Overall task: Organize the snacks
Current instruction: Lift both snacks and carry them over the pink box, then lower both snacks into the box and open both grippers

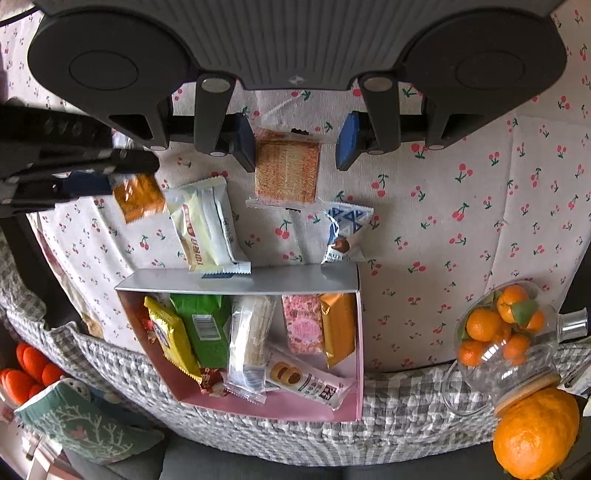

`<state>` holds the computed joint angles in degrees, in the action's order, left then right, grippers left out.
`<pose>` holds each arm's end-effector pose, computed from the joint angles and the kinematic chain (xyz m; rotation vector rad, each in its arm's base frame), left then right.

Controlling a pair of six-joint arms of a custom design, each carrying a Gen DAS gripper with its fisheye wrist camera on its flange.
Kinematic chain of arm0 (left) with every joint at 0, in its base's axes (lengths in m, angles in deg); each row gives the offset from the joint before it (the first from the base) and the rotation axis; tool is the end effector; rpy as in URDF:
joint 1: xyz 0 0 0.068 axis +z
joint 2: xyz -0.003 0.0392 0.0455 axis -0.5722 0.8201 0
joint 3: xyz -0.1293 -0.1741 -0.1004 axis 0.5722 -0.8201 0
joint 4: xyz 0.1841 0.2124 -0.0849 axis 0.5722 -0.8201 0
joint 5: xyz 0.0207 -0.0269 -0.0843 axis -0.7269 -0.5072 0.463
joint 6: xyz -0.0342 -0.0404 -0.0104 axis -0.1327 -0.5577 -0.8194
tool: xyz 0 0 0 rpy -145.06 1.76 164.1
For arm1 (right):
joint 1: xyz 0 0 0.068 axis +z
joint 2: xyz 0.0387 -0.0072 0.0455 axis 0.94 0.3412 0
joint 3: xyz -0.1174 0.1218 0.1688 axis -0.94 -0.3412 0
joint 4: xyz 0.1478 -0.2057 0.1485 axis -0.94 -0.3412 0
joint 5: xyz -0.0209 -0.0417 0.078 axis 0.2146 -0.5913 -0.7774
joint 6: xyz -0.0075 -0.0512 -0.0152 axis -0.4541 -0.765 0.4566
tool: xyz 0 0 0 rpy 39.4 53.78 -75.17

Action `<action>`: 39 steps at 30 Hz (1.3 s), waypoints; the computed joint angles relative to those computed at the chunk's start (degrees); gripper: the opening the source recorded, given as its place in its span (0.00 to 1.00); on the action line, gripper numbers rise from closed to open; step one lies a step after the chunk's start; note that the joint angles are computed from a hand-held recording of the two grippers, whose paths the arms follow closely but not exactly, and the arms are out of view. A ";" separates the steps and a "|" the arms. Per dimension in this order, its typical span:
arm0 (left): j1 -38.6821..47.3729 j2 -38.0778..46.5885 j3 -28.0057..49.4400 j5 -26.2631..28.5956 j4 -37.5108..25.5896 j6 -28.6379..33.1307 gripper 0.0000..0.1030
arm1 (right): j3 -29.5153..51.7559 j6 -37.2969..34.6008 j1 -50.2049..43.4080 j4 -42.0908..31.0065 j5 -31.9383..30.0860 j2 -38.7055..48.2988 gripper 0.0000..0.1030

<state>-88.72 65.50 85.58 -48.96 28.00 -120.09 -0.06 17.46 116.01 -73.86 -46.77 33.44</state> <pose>0.1105 -0.1241 0.1737 -0.3178 2.5466 -0.0793 0.2138 0.2240 0.2269 -0.8087 2.7042 0.3374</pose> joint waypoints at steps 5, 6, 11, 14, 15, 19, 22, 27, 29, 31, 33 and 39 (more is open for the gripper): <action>3.67 1.17 1.53 -0.90 1.87 5.22 0.41 | 3.66 3.73 -3.04 1.64 -2.51 2.02 0.37; 4.33 0.79 1.57 -1.22 2.48 6.19 0.41 | 4.57 4.31 -3.61 2.23 -3.05 2.58 0.37; 10.49 -0.39 2.06 -0.75 6.69 13.43 0.41 | 10.75 6.21 -4.97 3.72 -4.27 7.27 0.38; 14.59 0.65 2.57 0.33 10.40 17.90 0.41 | 15.77 6.19 -5.07 4.25 -3.14 11.59 0.38; 16.12 1.27 2.71 0.86 12.05 19.68 0.41 | 17.68 6.16 -5.18 4.34 -2.78 13.26 0.38; 20.47 3.99 2.46 2.70 18.22 25.15 0.41 | 24.21 6.36 -5.34 4.62 -1.34 19.13 0.38; 23.11 7.15 3.01 3.61 21.89 28.13 0.42 | 28.54 5.74 -5.48 5.05 -0.30 23.42 0.38; 26.01 11.16 3.78 4.81 26.00 31.12 0.42 | 33.09 4.81 -5.85 5.60 1.12 28.31 0.38; 26.90 12.39 3.92 5.24 27.42 31.71 0.42 | 33.87 4.64 -6.12 5.95 1.54 29.42 0.38; 27.89 13.36 3.91 5.73 28.77 32.16 0.42 | 35.33 4.51 -6.46 6.04 1.94 31.14 0.38; 28.43 14.04 3.50 5.74 30.20 32.42 0.42 | 35.62 4.34 -6.80 6.62 1.89 31.96 0.38; 29.21 14.00 1.99 5.31 33.34 31.59 0.66 | 35.74 4.26 -6.97 8.13 2.10 33.04 0.54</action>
<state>-59.51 79.50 87.56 -43.65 61.34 -88.50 35.68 21.71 109.04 -65.73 -44.67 66.47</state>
